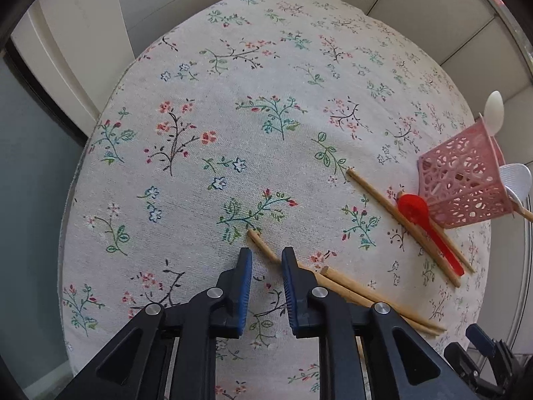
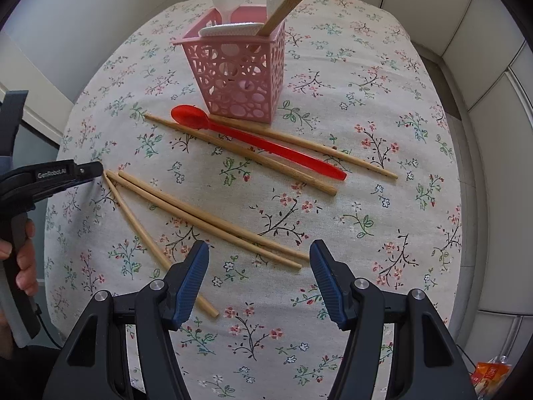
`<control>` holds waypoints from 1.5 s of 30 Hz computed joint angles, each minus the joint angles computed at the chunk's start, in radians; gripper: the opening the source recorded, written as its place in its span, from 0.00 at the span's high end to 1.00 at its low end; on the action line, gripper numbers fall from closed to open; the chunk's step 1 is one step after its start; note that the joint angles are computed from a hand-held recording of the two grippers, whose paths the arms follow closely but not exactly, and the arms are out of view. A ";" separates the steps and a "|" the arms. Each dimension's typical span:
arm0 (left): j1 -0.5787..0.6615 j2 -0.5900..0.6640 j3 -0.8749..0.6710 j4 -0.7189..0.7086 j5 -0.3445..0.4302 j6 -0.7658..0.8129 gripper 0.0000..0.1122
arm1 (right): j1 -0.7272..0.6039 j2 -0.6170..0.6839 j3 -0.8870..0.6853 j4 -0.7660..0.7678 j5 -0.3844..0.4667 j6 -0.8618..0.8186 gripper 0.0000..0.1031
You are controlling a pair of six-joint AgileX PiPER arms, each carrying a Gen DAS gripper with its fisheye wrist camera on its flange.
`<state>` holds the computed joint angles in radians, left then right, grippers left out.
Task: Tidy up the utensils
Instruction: 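Grasp a wooden chopstick by one end with the left tool, then grasp another wooden chopstick with the right tool while the left holds its chopstick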
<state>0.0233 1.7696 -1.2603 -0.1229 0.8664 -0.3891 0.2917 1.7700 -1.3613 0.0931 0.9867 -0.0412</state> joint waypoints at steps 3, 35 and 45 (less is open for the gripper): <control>-0.036 0.026 -0.033 0.060 0.008 -0.056 0.76 | -0.008 0.006 -0.005 -0.005 -0.002 0.003 0.36; 0.104 -0.248 0.124 -0.064 -0.006 0.291 0.97 | 0.179 0.258 -0.214 0.222 -0.037 -0.292 0.64; 0.095 -0.227 0.114 -0.071 -0.015 0.297 0.97 | 0.191 0.293 -0.285 0.230 0.003 -0.290 0.64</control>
<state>0.1180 1.5424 -1.1461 -0.1941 0.8518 -0.0919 0.4828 2.0627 -1.6468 0.3229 0.9900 -0.3312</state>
